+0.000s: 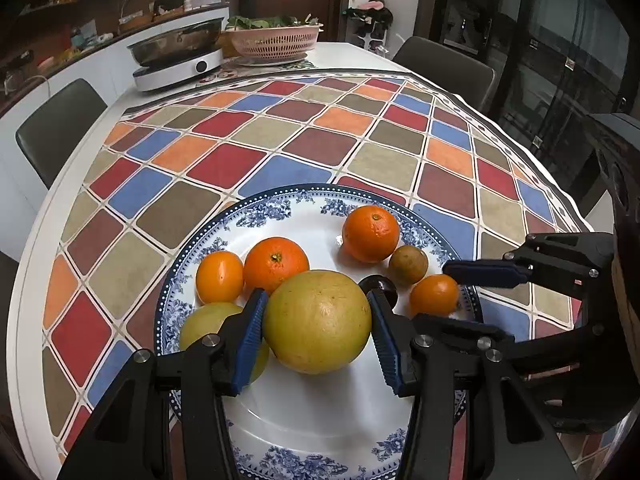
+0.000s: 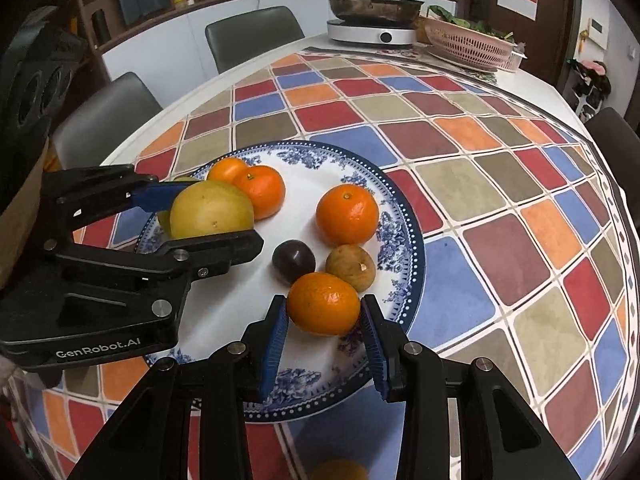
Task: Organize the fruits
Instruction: 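Lower the grapefruit and tangerine onto the plate and open both tools, then withdraw both tools from the plate toward the last plum and kiwi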
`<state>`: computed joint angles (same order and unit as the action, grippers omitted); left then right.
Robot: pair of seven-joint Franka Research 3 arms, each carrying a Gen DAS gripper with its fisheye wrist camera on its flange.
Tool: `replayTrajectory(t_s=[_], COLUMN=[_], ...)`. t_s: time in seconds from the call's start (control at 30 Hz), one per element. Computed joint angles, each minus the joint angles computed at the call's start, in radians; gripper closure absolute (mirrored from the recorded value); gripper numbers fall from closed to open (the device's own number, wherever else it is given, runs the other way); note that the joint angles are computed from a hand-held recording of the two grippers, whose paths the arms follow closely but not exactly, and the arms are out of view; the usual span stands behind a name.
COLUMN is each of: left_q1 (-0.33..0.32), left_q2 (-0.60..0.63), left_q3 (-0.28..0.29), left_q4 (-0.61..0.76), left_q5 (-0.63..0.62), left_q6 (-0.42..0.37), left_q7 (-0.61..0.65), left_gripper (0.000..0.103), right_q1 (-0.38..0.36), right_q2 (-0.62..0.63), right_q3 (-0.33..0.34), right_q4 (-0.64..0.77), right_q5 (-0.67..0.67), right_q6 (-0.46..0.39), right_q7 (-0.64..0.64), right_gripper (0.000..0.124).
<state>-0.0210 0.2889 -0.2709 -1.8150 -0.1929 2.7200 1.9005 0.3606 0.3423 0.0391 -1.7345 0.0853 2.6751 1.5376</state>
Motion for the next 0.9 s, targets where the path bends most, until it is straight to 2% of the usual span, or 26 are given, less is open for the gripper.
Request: replayTrajectory(t_s=[0.03,0.13,0.27,0.37,0.47,0.57,0.77,0.9], left_q1=[0.003,-0.001,-0.024,-0.034,-0.032,-0.052,-0.123,-0.155], left_q2=[-0.005,-0.038,-0.091,-0.146,-0.205,-0.258,-0.36,-0.42], left_q3=[-0.003,0.003,0.037,0.048,0.035,0.045,0.089,0.105], left_q4=[-0.006,-0.042,-0.09,-0.146,-0.203,-0.249,-0.342,-0.406], left_q5=[-0.01,-0.006,0.063,0.101,0.043,-0.013,-0.033,0.03], left_q6=[0.006,0.062,0.11,0.145,0.17,0.189,0.244,0.281], left_q7=[0.001,-0.015,-0.088,-0.121,-0.083,-0.07,-0.118,-0.211], left_gripper=[0.052,0.043,0.043,0.042,0.042,0.038,0.037,0.035], right_q1=[0.002,-0.006,0.0,-0.003,-0.002,-0.004,-0.011,-0.029], right_q2=[-0.001,-0.011,-0.033,-0.073,-0.118,-0.172,-0.281,-0.333], right_q3=[-0.002,0.008,0.002,0.006,0.005,0.008,0.013,0.029], right_q4=[-0.003,-0.017,-0.042,-0.092,-0.143,-0.198,-0.3,-0.351], right_q5=[-0.002,0.021,0.017,0.033,0.031,0.024,-0.033,-0.036], right_q6=[0.006,0.025,0.04,0.082,0.13,0.17,0.237,0.266], right_q7=[0.006,-0.006,0.009,0.022,0.035,0.045,0.084,0.072], right_gripper=[0.078,0.078,0.078,0.078,0.078,0.078,0.078,0.078])
